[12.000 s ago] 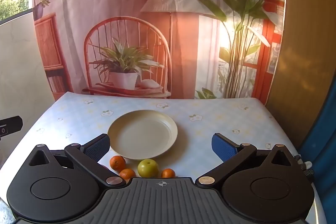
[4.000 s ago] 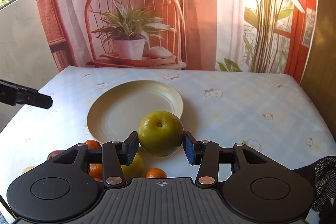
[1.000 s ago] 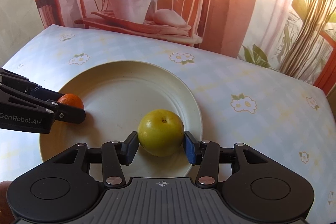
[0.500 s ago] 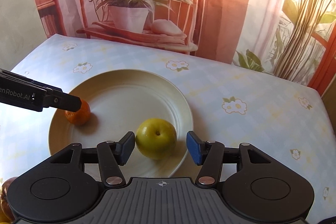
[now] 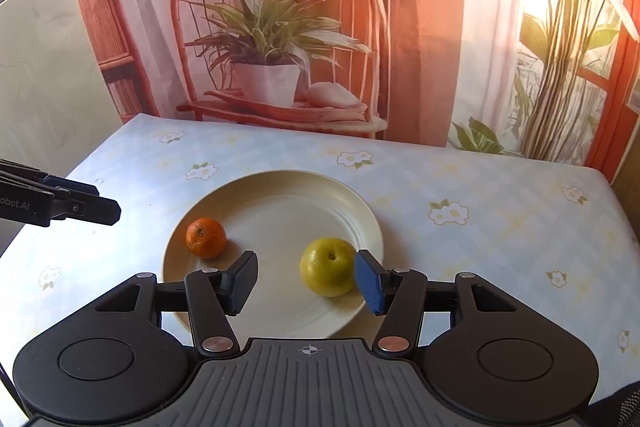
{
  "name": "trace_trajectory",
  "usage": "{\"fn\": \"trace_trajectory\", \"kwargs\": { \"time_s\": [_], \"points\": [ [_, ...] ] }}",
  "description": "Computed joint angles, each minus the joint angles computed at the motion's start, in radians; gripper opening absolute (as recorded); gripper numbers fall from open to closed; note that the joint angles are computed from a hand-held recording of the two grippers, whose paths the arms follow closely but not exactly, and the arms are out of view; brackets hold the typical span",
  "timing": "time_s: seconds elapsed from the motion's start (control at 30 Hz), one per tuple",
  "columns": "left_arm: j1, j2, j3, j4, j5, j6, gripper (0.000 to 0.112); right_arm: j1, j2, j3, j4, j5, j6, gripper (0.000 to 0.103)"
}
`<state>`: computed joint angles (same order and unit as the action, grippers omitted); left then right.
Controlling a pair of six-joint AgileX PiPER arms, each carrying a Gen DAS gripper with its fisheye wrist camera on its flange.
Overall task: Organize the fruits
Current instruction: 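Withdraw both grippers from the plate toward the large red apple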
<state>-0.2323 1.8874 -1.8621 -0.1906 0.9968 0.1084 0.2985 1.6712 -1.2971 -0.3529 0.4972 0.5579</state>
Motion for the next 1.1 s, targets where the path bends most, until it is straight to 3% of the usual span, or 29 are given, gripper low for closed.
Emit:
{"fn": "trace_trajectory", "kwargs": {
  "time_s": [0.37,0.47,0.73,0.9,1.1],
  "points": [
    [0.027,-0.201,0.218,0.046,-0.057,0.021,0.054,0.142,-0.148,0.197,-0.327,-0.03,0.519,0.05],
    [0.016,-0.254,0.285,0.058,-0.09,-0.004,0.054,0.193,-0.183,0.231,-0.43,0.014,0.631,0.05],
    [0.001,-0.382,0.477,0.022,-0.213,-0.061,0.054,0.292,-0.231,0.29,-0.502,0.048,0.74,0.05],
    [0.007,-0.402,0.52,0.05,-0.204,-0.067,0.054,0.305,-0.22,0.296,-0.465,-0.008,0.729,0.05],
    [0.055,-0.396,0.512,-0.01,-0.166,-0.007,0.054,0.312,-0.192,0.255,-0.413,-0.014,0.628,0.05]
  ]
}}
